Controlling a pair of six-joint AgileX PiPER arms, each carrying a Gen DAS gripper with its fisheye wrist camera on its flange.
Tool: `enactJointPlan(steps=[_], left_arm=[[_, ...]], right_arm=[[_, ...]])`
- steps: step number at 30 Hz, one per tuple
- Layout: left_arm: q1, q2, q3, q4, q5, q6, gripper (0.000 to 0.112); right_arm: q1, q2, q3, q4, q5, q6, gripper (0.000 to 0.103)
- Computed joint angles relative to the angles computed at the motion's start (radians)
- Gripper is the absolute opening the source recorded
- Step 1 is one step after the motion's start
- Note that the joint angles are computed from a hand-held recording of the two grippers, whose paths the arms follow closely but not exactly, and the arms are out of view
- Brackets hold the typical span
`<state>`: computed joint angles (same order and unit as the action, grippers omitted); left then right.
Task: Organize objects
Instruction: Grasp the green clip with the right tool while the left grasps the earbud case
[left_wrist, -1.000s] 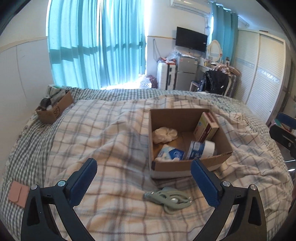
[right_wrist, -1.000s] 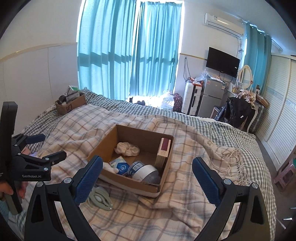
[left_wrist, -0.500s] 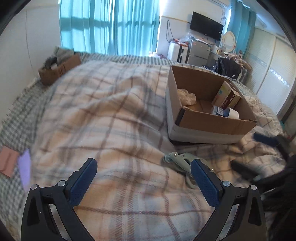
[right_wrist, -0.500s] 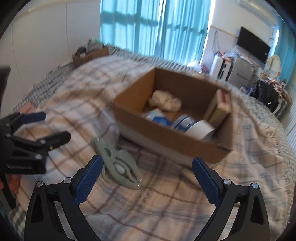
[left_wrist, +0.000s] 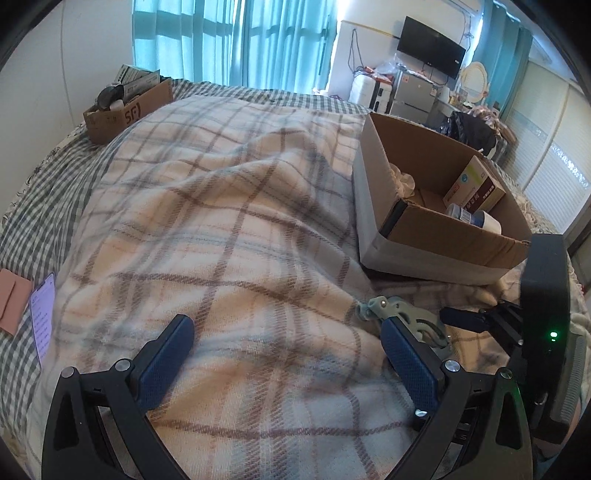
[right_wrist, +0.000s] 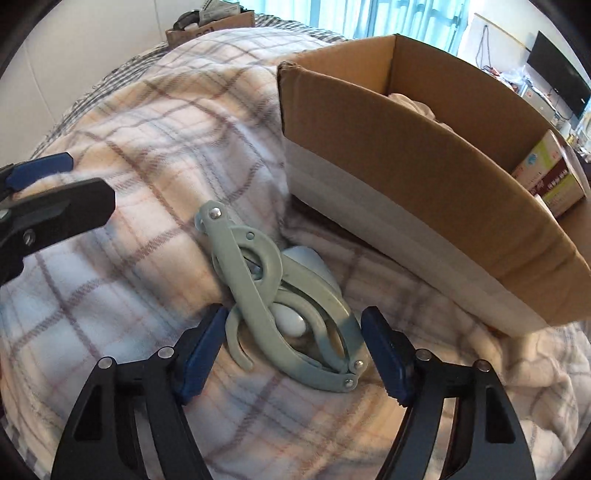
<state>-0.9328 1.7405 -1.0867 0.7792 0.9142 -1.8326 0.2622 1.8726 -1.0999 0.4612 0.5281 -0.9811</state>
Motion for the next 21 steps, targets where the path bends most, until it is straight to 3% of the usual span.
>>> enactJointPlan(steps=[1,2,3,8,13,21], left_arm=[[-0.001,0.002,-0.004,-0.002,0.005,0.003,0.103],[-0.004,0.003,-0.006,-0.004,0.008,0.005,0.103],[-0.004,0.006,-0.011,-0.009,0.014,0.009,0.103],[-0.018,0.060,-0.098,-0.053,0.114,0.077,0.103],[-0.043,0.133,-0.218,-0.059,0.185,0.127,0.103],[-0.013,0.359,-0.501,-0.106,0.132,0.330,0.103]], right_arm=[[-0.011,-0.019,0.015,0.009,-0.001,-0.009,0.060],[-0.030,-0.035,0.025,0.045,0.017,-0.047,0.038],[-0.044,-0.046,0.029,0.069,0.030,-0.071,0.028],[-0.114,-0.127,0.081,0.109,0.036,-0.120,0.022],[-0.208,-0.225,0.106,0.190,0.094,-0.221,0.015],[-0.358,-0.246,0.019,0.234,0.206,-0.283,0.013]])
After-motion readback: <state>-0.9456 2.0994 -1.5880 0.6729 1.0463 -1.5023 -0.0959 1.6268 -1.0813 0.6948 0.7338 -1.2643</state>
